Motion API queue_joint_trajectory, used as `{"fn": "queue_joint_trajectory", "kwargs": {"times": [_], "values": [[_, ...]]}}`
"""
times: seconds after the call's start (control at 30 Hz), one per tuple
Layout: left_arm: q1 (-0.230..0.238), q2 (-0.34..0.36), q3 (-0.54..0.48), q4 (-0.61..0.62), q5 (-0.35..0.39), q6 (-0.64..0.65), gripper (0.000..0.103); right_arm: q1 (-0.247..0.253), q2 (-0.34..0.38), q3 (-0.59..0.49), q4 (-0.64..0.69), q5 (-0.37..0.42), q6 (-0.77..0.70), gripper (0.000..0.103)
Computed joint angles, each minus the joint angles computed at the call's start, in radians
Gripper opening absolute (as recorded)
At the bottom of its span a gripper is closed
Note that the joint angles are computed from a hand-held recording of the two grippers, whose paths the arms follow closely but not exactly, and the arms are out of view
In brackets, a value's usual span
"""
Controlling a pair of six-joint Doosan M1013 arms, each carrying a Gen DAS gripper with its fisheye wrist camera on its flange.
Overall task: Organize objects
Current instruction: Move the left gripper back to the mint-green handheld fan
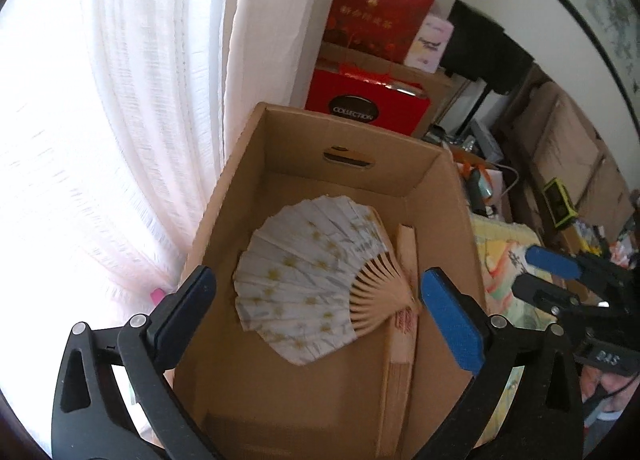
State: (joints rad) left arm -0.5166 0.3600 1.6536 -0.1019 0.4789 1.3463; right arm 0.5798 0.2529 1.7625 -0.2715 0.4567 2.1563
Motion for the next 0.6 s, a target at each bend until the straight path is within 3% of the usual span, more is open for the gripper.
{"fn": "queue_joint_trajectory", "kwargs": {"times": [0.07, 0.2, 0.6], "values": [[-0.005, -0.022, 0.024, -0.006, -0.013, 0.002, 0.103, 0.003, -0.012, 0.013, -0.031, -0.001, 0.043, 0.071], [-0.018, -0.061, 0.068, 0.004, -0.045, -0.018, 0.103, 0.008, -0.038, 0.043, -0.070, -0.003, 0.099, 0.075], [-0.099, -0.144, 0.159, 0.127, -0.113, -0.099, 0.103, 0.049, -0.124, 0.143, -0.361, 0.024, 0.426, 0.080]]}}
